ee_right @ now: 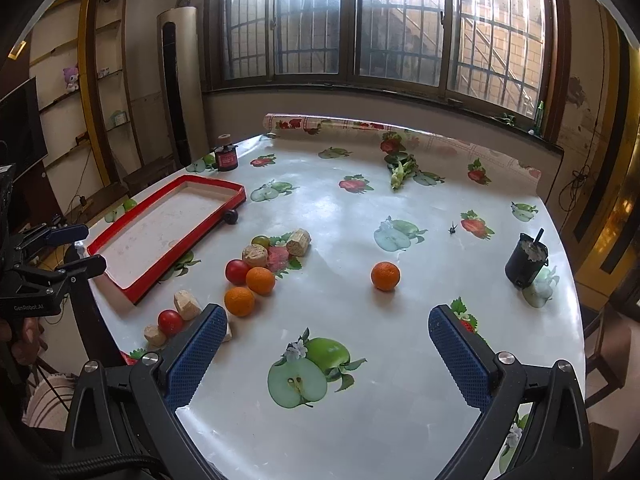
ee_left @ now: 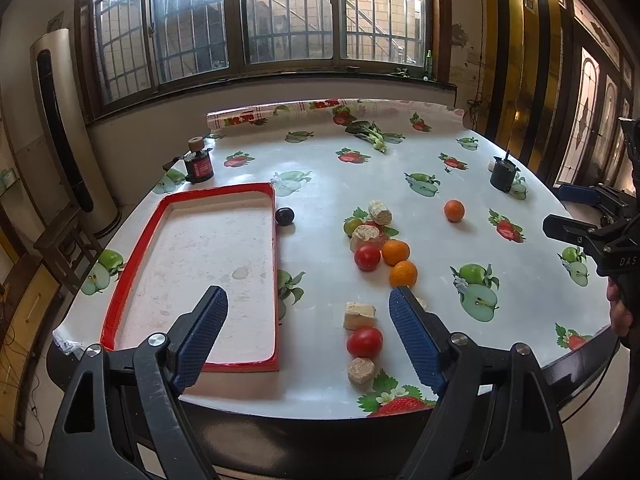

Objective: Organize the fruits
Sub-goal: 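Move both tools toward the fruit cluster beside the red tray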

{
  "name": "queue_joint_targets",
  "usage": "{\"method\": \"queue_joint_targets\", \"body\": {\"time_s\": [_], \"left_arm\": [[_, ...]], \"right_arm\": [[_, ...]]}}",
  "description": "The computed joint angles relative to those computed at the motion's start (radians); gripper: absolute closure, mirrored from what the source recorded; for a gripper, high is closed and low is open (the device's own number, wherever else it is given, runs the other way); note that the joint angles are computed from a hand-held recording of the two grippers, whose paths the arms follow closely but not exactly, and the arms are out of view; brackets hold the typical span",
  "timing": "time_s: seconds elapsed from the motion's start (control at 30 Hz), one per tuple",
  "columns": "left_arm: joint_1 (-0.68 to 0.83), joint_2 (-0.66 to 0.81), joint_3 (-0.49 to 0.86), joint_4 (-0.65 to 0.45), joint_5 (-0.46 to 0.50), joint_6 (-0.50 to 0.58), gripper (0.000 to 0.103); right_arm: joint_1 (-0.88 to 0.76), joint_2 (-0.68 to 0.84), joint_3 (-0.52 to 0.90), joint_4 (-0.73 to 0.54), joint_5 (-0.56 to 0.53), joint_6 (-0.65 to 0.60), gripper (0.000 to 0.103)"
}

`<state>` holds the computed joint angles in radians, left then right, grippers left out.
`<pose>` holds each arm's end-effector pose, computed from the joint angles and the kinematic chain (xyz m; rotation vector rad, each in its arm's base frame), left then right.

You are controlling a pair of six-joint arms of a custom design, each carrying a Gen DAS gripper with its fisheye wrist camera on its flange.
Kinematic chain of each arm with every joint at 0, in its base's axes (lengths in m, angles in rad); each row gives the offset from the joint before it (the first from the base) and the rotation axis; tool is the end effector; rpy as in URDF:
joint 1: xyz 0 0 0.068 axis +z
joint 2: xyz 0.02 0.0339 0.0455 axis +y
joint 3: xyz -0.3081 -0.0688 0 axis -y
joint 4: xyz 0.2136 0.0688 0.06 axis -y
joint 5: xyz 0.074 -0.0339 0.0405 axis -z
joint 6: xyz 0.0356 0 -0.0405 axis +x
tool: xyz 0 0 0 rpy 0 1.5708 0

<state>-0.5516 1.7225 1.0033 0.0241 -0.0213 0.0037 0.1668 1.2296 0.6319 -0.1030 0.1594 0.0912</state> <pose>0.2993 -0.1833 0.2523 0.6139 2.1954 -0.2653 0.2087 0.0294 0.2629 -0.0016 2.2612 -0.0439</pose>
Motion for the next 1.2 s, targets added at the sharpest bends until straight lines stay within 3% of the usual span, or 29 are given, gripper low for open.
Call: {"method": "queue_joint_targets", "body": {"time_s": [0.73,1.2], "left_arm": [[-0.037,-0.042,-0.084,0.104,-0.062,0.019,0.02],[-0.021,-0.021,-0.095,0.082,0.01,0.009,0.02]], "right_arm": [[0.025,-0.037,-0.092,0.074,0.006,-0.033,0.001],[-0.021,-0.039,-0.122,0.097,-0.029,-0.026,0.001]]}}
